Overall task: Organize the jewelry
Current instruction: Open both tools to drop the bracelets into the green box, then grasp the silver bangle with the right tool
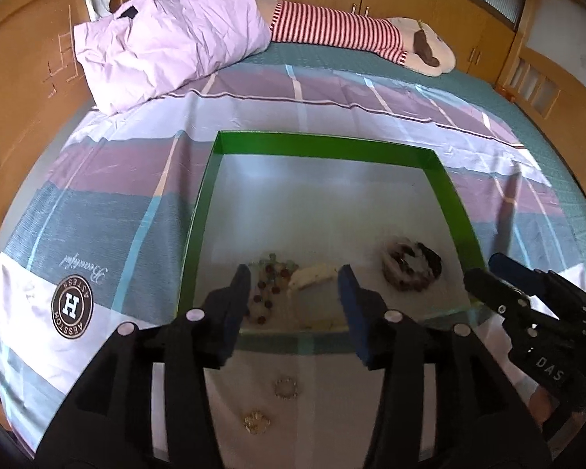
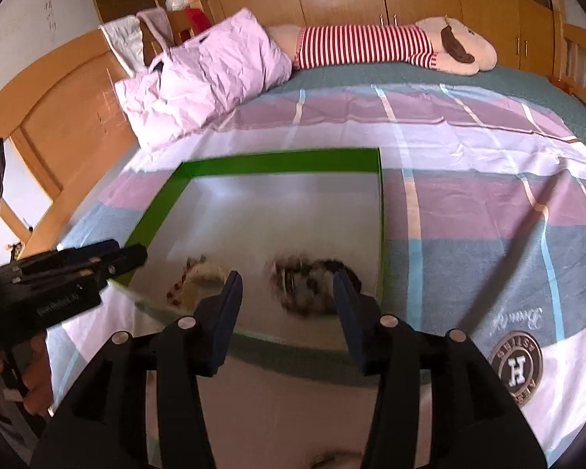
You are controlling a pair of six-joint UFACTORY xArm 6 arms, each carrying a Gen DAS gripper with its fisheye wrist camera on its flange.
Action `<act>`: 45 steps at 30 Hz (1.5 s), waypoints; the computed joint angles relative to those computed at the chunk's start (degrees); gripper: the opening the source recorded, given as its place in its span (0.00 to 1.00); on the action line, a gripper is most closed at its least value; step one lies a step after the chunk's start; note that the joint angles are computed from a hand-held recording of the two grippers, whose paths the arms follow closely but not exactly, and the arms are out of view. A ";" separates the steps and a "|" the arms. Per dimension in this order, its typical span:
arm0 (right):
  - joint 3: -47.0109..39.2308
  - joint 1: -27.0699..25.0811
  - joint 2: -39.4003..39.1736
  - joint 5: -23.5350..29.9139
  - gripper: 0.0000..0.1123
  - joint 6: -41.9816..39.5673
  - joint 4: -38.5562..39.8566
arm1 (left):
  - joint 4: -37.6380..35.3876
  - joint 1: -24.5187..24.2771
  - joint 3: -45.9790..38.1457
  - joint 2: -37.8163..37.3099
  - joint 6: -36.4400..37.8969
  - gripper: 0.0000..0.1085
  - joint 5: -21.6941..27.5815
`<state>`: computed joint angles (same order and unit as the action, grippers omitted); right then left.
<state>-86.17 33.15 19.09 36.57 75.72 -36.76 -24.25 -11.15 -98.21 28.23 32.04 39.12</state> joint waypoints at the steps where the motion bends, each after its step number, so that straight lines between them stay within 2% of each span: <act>1: 1.02 0.18 -0.91 -0.53 0.45 -2.25 1.78 | -0.76 0.61 -0.16 -0.45 1.27 0.45 1.99; 2: 1.91 0.38 -1.69 -0.85 0.49 -4.03 3.05 | -0.94 0.97 -0.05 -0.84 1.81 0.48 3.05; 3: 2.41 0.74 -2.25 -0.29 0.58 -6.57 4.78 | -0.82 1.43 0.21 -1.35 2.36 0.52 4.50; 4: 2.53 1.14 -2.54 0.99 0.61 -9.12 6.44 | -0.34 1.79 0.42 -1.69 2.75 0.53 5.94; 8: 1.93 2.54 -1.58 6.80 0.67 -21.25 15.62 | 5.30 2.12 1.63 -1.87 1.56 0.58 8.68; 11: 1.48 3.23 0.09 11.55 0.67 -29.01 23.02 | 9.69 2.25 2.21 -1.30 -0.18 0.59 9.02; 16: 1.18 4.47 1.98 18.98 0.72 -33.33 26.13 | 11.69 2.88 1.15 -0.42 -1.62 0.62 10.21; 22: 3.10 5.47 1.69 19.40 0.72 -34.17 28.01 | 13.40 2.45 1.80 -0.77 -2.93 0.67 10.78; 24: 4.32 5.57 1.08 17.06 0.57 -34.92 29.60 | 14.00 2.34 1.75 -0.62 -3.33 0.68 10.87; 25: 4.34 5.77 1.00 16.79 0.54 -34.54 29.09 | 14.13 2.31 1.94 -0.73 -3.41 0.68 10.87; 28: 4.57 5.98 1.23 13.77 0.54 -33.74 28.76 | 14.66 2.13 2.58 -0.95 -3.65 0.70 10.52; 35: 0.09 7.25 4.50 9.00 0.54 -24.79 18.09 | 17.76 1.94 1.93 0.30 -5.68 0.72 11.65; 39: -2.03 6.40 5.76 6.93 0.54 -21.73 16.65 | 18.69 2.41 -0.83 2.46 -6.98 0.72 15.32; 43: -3.97 4.90 6.74 6.98 0.54 -22.25 17.88 | 18.95 2.66 -1.95 3.78 -6.68 0.72 17.92; 45: -4.97 4.87 7.31 7.97 0.54 -22.68 18.55 | 18.95 2.62 -1.97 4.05 -5.85 0.66 18.68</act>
